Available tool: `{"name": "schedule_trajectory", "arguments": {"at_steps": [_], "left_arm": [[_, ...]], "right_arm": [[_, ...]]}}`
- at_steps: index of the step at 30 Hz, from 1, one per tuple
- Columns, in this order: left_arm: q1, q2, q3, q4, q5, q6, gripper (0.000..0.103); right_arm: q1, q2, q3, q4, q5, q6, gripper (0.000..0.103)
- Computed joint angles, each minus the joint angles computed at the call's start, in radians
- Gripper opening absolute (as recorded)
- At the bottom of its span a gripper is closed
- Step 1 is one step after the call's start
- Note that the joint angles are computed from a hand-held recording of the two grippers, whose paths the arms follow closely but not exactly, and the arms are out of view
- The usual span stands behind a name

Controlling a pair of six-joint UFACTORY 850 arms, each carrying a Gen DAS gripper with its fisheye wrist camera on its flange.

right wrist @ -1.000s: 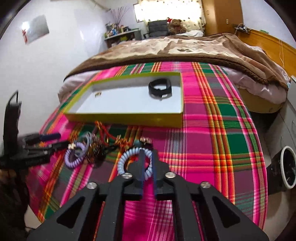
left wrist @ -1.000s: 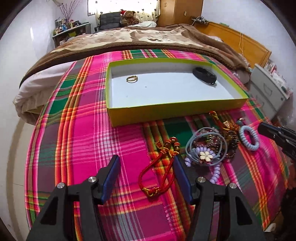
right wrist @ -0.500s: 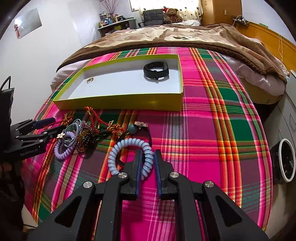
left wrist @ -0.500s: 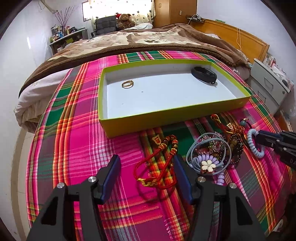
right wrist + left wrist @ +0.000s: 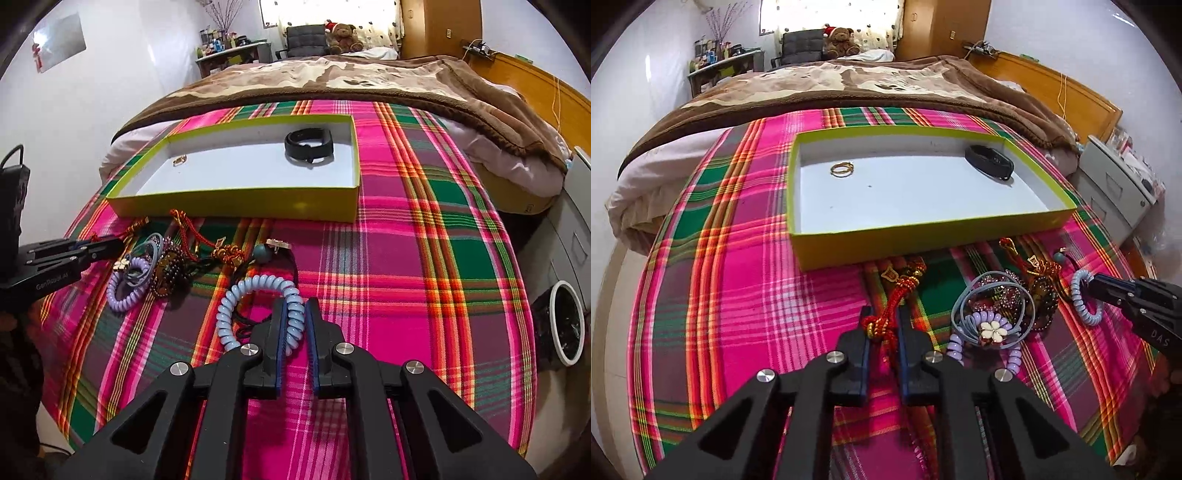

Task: Organize jewelry
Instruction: 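Grasp the red tassel keychain with the left tool, then lower the red tassel into the tray with the left tool while the right releases the bracelet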

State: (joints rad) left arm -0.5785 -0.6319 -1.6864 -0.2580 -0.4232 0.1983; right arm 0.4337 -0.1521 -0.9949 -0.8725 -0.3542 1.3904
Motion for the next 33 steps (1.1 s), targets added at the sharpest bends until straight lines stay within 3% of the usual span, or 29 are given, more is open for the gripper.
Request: {"name": "schedule_trajectory", "arguments": {"at_steps": [19, 27, 33], "left_arm": [[0.011, 0.08, 0.045, -0.13, 0.084, 0.116, 0.011], [0.02, 0.014, -0.083, -0.129, 0.051, 0.094, 0.011], [0.024, -0.076, -0.224, -0.067, -0.003, 0.024, 0.011]], "right_arm": [[0.011, 0.11, 0.042, -0.308, 0.008, 0.33, 0.01], [-0.035, 0.053, -0.06, -0.258, 0.018, 0.227, 0.01], [-0.08, -0.047, -0.188, -0.108, 0.048, 0.011, 0.01]]}}
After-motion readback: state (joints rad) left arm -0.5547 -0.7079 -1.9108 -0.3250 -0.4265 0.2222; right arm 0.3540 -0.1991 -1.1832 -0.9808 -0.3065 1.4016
